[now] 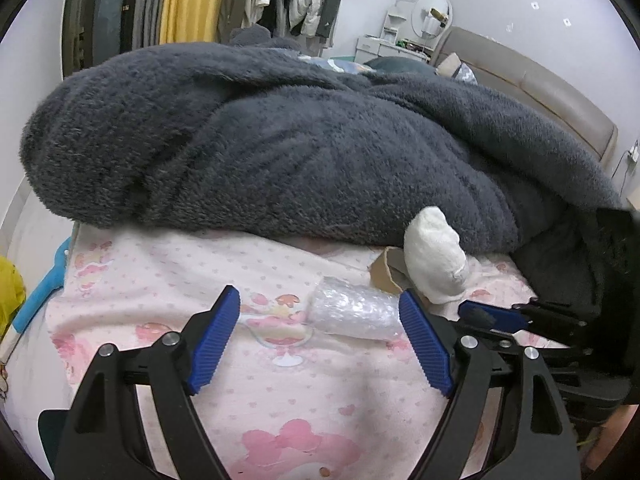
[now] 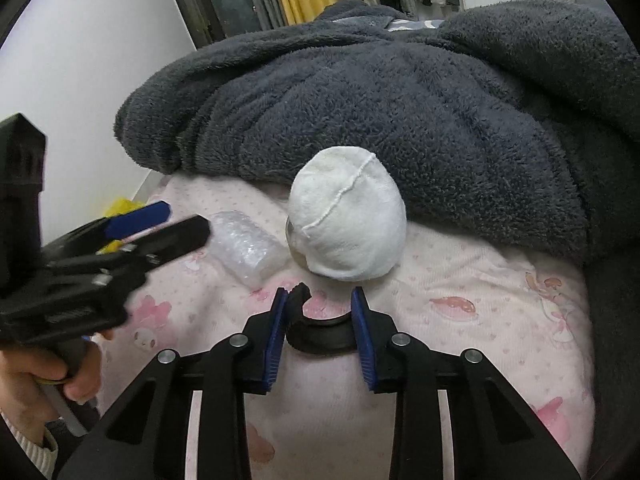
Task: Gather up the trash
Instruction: 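Grasp the second bubble-wrap roll with the left tool while the right tool holds the rubber piece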
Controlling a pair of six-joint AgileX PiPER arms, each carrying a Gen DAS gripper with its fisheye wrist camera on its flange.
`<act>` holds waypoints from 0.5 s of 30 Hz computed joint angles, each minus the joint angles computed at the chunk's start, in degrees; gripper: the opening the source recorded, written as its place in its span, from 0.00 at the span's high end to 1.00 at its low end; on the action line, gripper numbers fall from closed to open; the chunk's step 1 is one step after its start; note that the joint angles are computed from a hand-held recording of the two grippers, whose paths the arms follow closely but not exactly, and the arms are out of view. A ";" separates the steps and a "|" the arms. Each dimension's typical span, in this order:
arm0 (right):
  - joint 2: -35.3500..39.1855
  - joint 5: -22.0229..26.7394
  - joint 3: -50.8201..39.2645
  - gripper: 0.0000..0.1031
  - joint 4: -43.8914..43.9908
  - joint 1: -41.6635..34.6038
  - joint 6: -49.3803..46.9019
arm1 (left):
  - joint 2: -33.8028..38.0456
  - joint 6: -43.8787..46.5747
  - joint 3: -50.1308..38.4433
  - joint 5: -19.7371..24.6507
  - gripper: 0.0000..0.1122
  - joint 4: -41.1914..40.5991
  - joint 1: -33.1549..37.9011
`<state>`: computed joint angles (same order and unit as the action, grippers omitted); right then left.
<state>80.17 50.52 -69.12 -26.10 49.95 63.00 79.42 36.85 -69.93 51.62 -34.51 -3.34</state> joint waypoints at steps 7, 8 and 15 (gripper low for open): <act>-4.33 -0.42 2.69 0.69 0.82 -2.01 0.18 | 0.57 -1.79 0.98 -2.36 0.25 2.61 -3.47; -5.31 -0.45 3.11 0.69 0.80 -2.37 0.24 | 0.61 -2.06 1.13 -2.78 0.25 3.26 -4.05; -9.58 -1.41 4.55 0.69 2.85 -5.24 -1.10 | 1.23 -3.45 1.67 -5.28 0.25 7.95 -8.28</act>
<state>70.59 49.11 -64.57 -23.25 44.71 61.90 80.65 33.40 -68.27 46.34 -26.56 -11.62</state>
